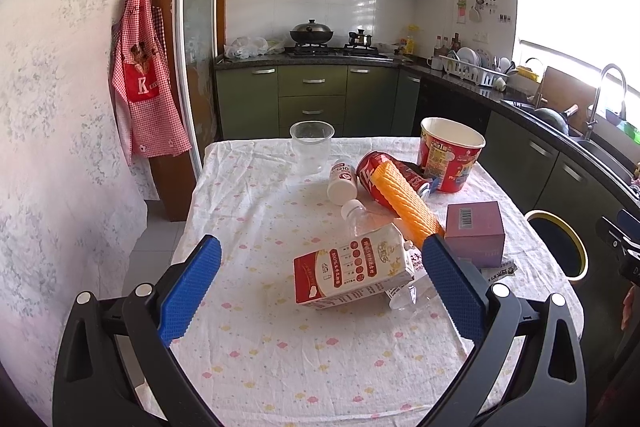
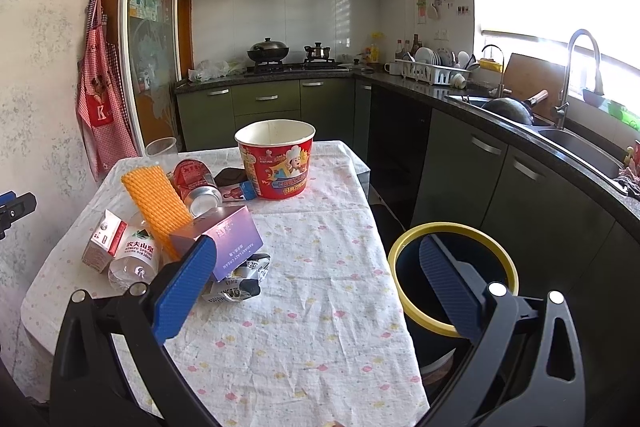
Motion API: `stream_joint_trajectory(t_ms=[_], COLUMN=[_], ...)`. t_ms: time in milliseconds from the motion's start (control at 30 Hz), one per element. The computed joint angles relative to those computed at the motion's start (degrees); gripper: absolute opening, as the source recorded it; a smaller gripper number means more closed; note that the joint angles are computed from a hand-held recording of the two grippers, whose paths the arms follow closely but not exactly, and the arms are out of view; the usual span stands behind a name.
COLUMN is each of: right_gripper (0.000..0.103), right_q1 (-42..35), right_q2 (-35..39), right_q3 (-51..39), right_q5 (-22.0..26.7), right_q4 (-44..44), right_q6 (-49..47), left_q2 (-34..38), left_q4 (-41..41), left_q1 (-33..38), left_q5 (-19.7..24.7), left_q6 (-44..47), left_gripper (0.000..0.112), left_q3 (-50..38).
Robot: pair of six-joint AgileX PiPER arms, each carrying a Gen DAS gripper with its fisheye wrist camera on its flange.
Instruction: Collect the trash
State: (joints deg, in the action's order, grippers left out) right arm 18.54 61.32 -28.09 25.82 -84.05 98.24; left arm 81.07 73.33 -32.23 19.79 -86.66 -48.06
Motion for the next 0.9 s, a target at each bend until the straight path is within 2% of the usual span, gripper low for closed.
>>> stream_joint_trajectory(t_ms=[233,300,900], right_gripper=[0.097,0.097,0.097], right_q1=[-0.59,-0.53,-0.84], right_q2=[0.56,0.69,1.53], right_q3=[0.18,0.22,0.41], right_q5=[-0.59,-0.56,-0.92], right_q4=[-1.02,-1.38,-3.05], right_q6=[1.0,1.4,3.3], left_q2=[0.56,0.22,0.65], left_q4=[1.79,-0.37,-1.72], left_q1=[1.02,-0.34,-0.13], left_q5=[-0.91,0.56,0.47], left_q6=[-1.51,0.11,1.75], left_gripper=[0.099,0.099,0.099], left_q3=[0.44,-0.05,-0.19])
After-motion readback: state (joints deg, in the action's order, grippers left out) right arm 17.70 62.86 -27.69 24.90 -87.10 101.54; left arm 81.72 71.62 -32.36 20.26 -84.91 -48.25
